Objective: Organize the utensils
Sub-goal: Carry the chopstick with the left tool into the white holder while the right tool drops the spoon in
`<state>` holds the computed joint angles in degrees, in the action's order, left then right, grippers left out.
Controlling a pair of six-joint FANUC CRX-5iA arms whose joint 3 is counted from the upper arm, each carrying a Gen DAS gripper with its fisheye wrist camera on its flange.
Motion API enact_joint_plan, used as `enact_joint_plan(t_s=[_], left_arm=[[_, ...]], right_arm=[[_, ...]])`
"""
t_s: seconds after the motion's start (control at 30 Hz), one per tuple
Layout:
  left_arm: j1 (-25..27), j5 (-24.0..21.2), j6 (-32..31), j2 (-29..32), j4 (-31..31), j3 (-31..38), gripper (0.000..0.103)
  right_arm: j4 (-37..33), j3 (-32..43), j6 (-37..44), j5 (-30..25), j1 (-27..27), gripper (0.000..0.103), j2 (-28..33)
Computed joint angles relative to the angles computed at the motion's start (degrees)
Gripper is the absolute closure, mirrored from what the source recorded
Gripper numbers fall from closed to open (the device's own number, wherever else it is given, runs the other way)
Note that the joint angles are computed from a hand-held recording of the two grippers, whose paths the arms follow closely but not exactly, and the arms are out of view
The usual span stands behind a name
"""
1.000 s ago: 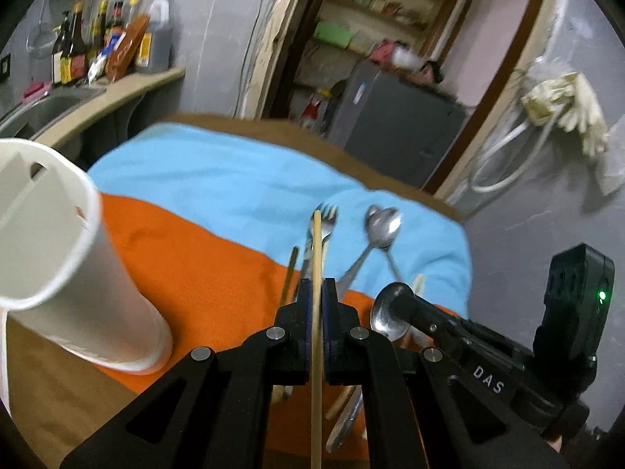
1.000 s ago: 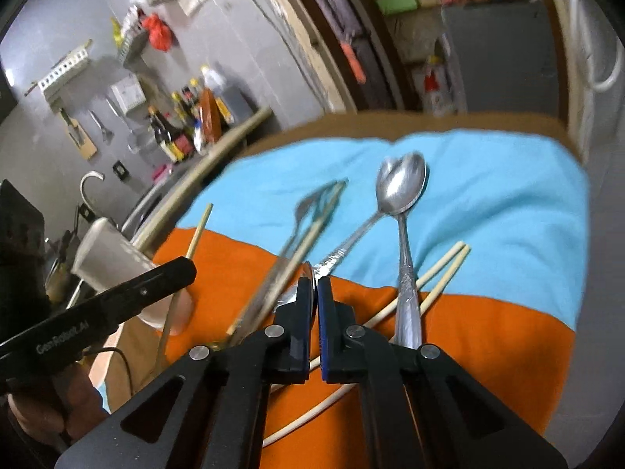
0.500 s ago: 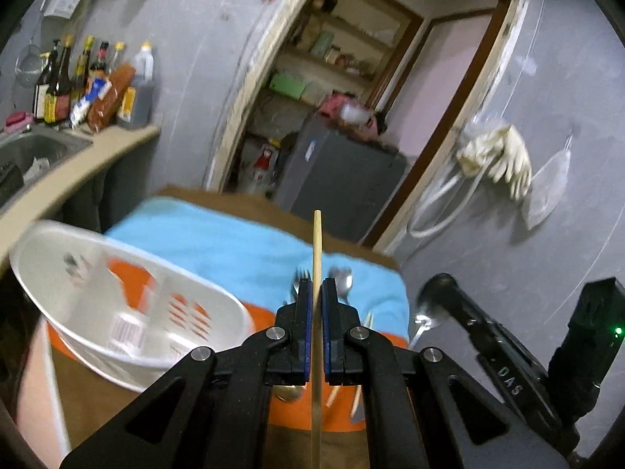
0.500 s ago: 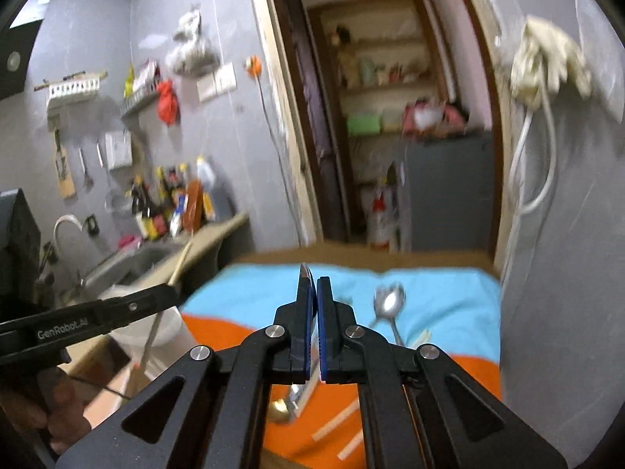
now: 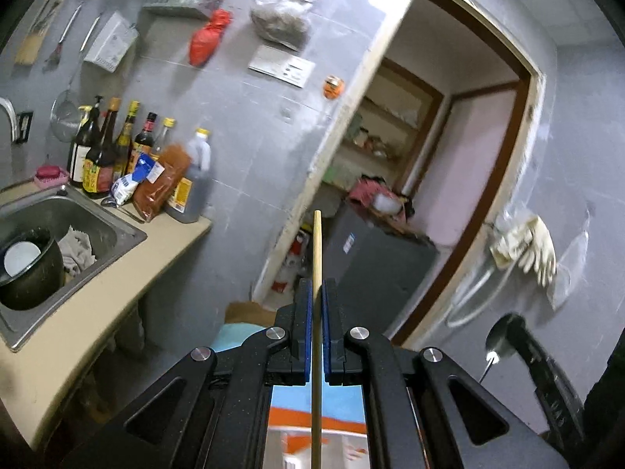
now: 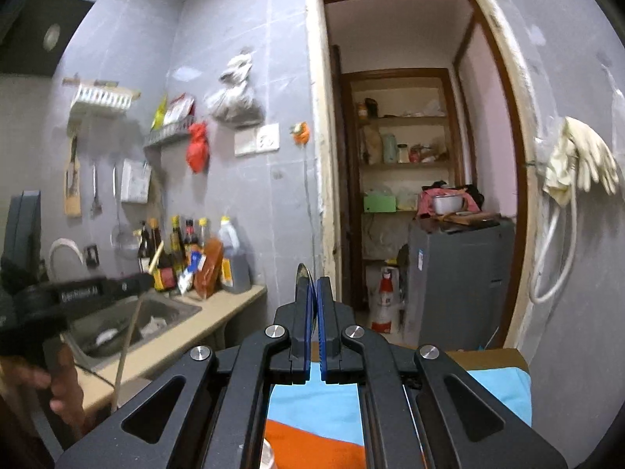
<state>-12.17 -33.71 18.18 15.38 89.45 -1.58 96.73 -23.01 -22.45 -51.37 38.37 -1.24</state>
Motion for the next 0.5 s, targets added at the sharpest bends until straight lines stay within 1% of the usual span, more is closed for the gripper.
enact_joint_plan(t_s=[0.1,0.2,0.33,0.5], left_arm=[[0.2,0.9,-1.9,1.8,4.6,-0.2,0.100],[-0.3,3.5,-2.6,2.9,8.0,-0.3,0.100],[-2.4,7.7,-7.9,2.0,14.2,-2.2,0.100],[-7.1,13.4,-21.9,-0.4,28.2,-5.4,0.100]], right_arm=[[-0.7,0.5,2.2,0.5,0.2,0.102,1.7],[-1.7,0.5,3.7,0.3,0.8,0.102,2.7],[-2.7,0.4,4.7,-0.3,1.3,0.102,3.5],[-3.4,-0.1,4.6,-0.1,1.4,0.102,3.8]])
